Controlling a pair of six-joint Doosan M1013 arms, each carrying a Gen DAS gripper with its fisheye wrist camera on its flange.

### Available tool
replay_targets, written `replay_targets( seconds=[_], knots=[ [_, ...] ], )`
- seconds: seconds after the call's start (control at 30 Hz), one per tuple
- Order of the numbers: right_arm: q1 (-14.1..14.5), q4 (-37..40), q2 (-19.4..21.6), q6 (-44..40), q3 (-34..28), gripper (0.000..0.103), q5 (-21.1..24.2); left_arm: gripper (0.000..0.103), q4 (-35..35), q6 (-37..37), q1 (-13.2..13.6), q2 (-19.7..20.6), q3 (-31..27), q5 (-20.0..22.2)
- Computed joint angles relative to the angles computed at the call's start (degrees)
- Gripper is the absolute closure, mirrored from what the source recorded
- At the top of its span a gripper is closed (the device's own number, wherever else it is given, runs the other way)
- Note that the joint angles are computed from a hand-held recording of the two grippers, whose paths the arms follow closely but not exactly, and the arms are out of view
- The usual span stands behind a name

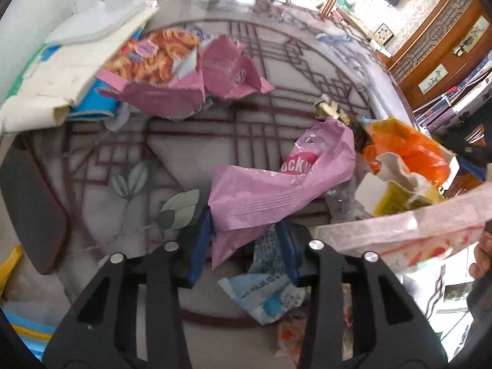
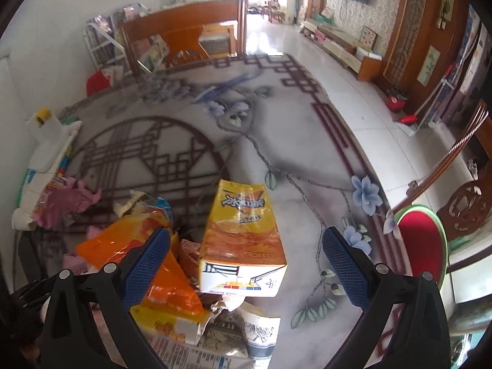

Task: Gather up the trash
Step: 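Grasp the pink snack wrapper with the left tool while the right tool grasps the yellow drink carton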

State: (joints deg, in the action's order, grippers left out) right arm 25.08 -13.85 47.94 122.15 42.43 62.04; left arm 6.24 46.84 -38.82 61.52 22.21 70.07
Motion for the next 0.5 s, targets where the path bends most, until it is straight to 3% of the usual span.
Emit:
replay_targets(
  seconds=[0.23, 0.27, 0.3, 0.5],
  knots=[
    [-1.07, 2.89, 1.22, 3.15, -0.64, 0.009, 3.41, 0.069, 5.74, -5.25, -1.07, -6.01, 9.19, -7.66],
    [-1.31, 3.87, 0.89, 3.18, 0.10, 0.016, 2.64, 0.069, 5.92, -5.66, -1.11, -6.33, 9.59, -8.34],
    [-1.57, 5.11, 0.33, 2.97, 1.13, 0.040, 1.30, 0.069, 6.42, -6.43, -1.29, -7.00, 10.48, -9.54],
    [-1.66, 4.87, -4.29, 3.16, 7.59, 0.044, -6.42, 0.069, 8.83, -9.46, -2.48, -9.16, 12.43, -14.95]
  ],
)
